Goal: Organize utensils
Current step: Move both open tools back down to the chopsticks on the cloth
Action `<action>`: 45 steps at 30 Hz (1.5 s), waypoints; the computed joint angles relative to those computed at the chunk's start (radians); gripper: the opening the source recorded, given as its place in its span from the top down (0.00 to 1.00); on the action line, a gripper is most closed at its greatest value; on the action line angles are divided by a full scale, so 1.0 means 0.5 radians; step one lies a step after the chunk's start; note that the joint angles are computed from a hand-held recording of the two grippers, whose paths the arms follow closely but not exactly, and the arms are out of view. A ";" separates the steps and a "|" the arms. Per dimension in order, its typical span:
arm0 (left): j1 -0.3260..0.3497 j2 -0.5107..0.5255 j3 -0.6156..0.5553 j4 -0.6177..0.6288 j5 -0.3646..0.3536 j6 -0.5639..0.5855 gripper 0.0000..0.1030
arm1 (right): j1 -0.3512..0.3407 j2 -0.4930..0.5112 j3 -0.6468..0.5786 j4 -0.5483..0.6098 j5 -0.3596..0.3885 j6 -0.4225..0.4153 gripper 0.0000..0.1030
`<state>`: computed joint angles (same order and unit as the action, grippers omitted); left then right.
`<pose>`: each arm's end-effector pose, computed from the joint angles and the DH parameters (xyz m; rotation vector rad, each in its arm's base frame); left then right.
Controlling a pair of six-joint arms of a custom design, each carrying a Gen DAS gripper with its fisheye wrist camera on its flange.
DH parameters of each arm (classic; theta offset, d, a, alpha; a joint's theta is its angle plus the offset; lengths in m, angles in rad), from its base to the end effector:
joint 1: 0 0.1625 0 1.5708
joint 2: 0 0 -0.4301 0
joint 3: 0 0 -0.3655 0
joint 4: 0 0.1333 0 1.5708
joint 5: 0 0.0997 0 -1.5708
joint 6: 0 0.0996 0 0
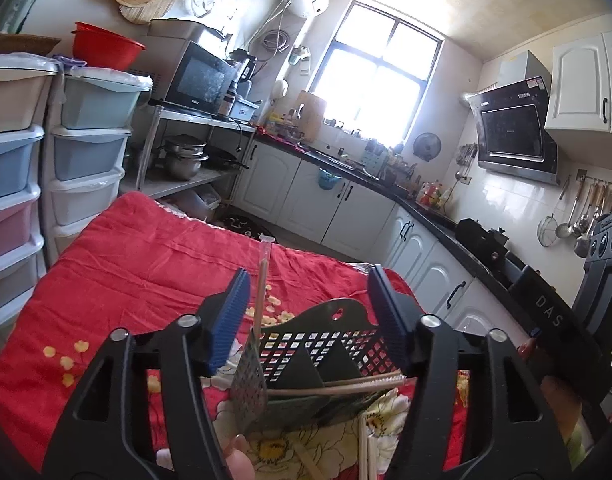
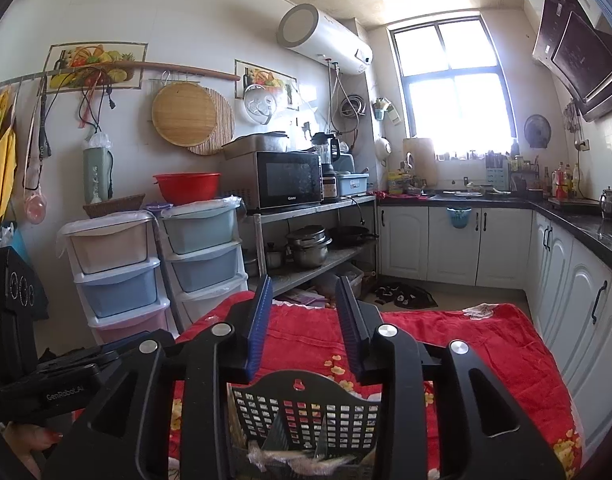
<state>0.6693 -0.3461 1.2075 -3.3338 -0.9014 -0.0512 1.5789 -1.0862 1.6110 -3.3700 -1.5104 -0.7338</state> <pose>-0.4795 -0.6281 0.0608 0.6612 2.5018 -1.5046 0.1445 -0.6397 0.4263 0.8663 -2.0879 1.5881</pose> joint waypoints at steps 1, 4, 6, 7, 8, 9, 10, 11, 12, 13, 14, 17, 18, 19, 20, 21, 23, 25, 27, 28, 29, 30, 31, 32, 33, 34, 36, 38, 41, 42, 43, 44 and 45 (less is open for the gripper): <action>-0.004 -0.008 0.019 -0.008 0.007 -0.005 0.42 | 0.000 -0.011 0.011 0.004 -0.009 0.005 0.67; -0.020 -0.028 0.067 -0.025 0.026 -0.008 0.34 | -0.008 -0.046 0.044 0.024 -0.015 0.015 0.64; -0.028 -0.036 0.085 -0.017 0.036 -0.014 0.30 | -0.015 -0.077 0.077 0.039 -0.026 0.022 0.62; -0.033 -0.044 0.102 -0.016 0.041 -0.018 0.28 | -0.019 -0.099 0.097 0.061 -0.032 0.027 0.60; -0.036 -0.049 0.116 -0.014 0.044 -0.023 0.27 | -0.024 -0.116 0.116 0.073 -0.034 0.029 0.59; -0.041 -0.055 0.133 -0.011 0.048 -0.032 0.25 | -0.028 -0.135 0.138 0.081 -0.042 0.031 0.58; -0.045 -0.062 0.150 -0.014 0.049 -0.039 0.23 | -0.033 -0.154 0.161 0.087 -0.049 0.030 0.57; -0.050 -0.068 0.171 -0.022 0.051 -0.043 0.22 | -0.036 -0.167 0.177 0.092 -0.057 0.030 0.56; -0.055 -0.073 0.185 -0.025 0.052 -0.044 0.20 | -0.039 -0.179 0.191 0.101 -0.066 0.032 0.55; -0.061 -0.078 0.203 -0.028 0.056 -0.041 0.18 | -0.046 -0.200 0.217 0.106 -0.076 0.041 0.54; -0.068 -0.081 0.219 -0.029 0.065 -0.035 0.17 | -0.049 -0.212 0.233 0.110 -0.084 0.049 0.53; -0.083 -0.091 0.270 -0.035 0.072 -0.053 0.13 | -0.066 -0.257 0.295 0.127 -0.104 0.061 0.52; -0.084 -0.094 0.279 -0.028 0.069 -0.065 0.12 | -0.071 -0.269 0.315 0.129 -0.111 0.061 0.52; -0.086 -0.099 0.295 -0.023 0.067 -0.080 0.11 | -0.074 -0.277 0.327 0.131 -0.114 0.061 0.51; -0.088 -0.103 0.309 -0.024 0.067 -0.090 0.11 | -0.080 -0.291 0.351 0.131 -0.121 0.063 0.51; -0.090 -0.107 0.328 -0.026 0.066 -0.103 0.11 | -0.087 -0.301 0.369 0.133 -0.124 0.065 0.51; -0.091 -0.114 0.354 -0.022 0.066 -0.126 0.11 | -0.099 -0.320 0.405 0.127 -0.135 0.071 0.48; -0.088 -0.121 0.372 -0.009 0.067 -0.143 0.11 | -0.111 -0.340 0.437 0.123 -0.137 0.081 0.48; -0.085 -0.128 0.393 -0.003 0.066 -0.163 0.11 | -0.123 -0.359 0.471 0.120 -0.134 0.083 0.48; -0.084 -0.131 0.403 -0.003 0.068 -0.171 0.11 | -0.126 -0.368 0.488 0.121 -0.136 0.079 0.47; -0.084 -0.134 0.411 0.000 0.073 -0.181 0.11 | -0.130 -0.376 0.503 0.119 -0.138 0.073 0.47; -0.083 -0.137 0.420 0.004 0.076 -0.189 0.11 | -0.133 -0.382 0.515 0.118 -0.141 0.068 0.47; -0.082 -0.140 0.430 0.003 0.078 -0.196 0.11 | -0.137 -0.391 0.529 0.120 -0.143 0.062 0.47; -0.081 -0.143 0.441 0.000 0.078 -0.203 0.11 | -0.138 -0.396 0.537 0.125 -0.146 0.059 0.46; -0.082 -0.145 0.450 -0.004 0.078 -0.208 0.11 | -0.140 -0.401 0.547 0.129 -0.150 0.055 0.46; -0.081 -0.147 0.461 -0.004 0.076 -0.218 0.11 | -0.141 -0.406 0.559 0.129 -0.156 0.051 0.46; -0.078 -0.152 0.475 0.002 0.068 -0.238 0.11 | -0.143 -0.416 0.587 0.129 -0.172 0.040 0.46; -0.077 -0.156 0.490 0.002 0.061 -0.247 0.11 | -0.144 -0.421 0.604 0.127 -0.184 0.024 0.46; -0.075 -0.161 0.502 0.015 0.063 -0.258 0.11 | -0.145 -0.423 0.620 0.123 -0.200 0.023 0.46; -0.075 -0.162 0.504 0.020 0.062 -0.263 0.11 | -0.148 -0.425 0.627 0.123 -0.202 0.029 0.46; -0.075 -0.163 0.512 0.020 0.059 -0.267 0.10 | -0.151 -0.428 0.634 0.128 -0.202 0.033 0.46; -0.077 -0.164 0.519 0.025 0.063 -0.273 0.10 | -0.153 -0.431 0.642 0.130 -0.203 0.033 0.46; -0.079 -0.163 0.522 0.030 0.070 -0.280 0.10 | -0.155 -0.430 0.647 0.130 -0.210 0.030 0.46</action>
<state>0.6297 -0.4277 1.4687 -3.3186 -0.8666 -0.1911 1.5015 -1.3014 1.9347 -3.3049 -1.6153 -0.7190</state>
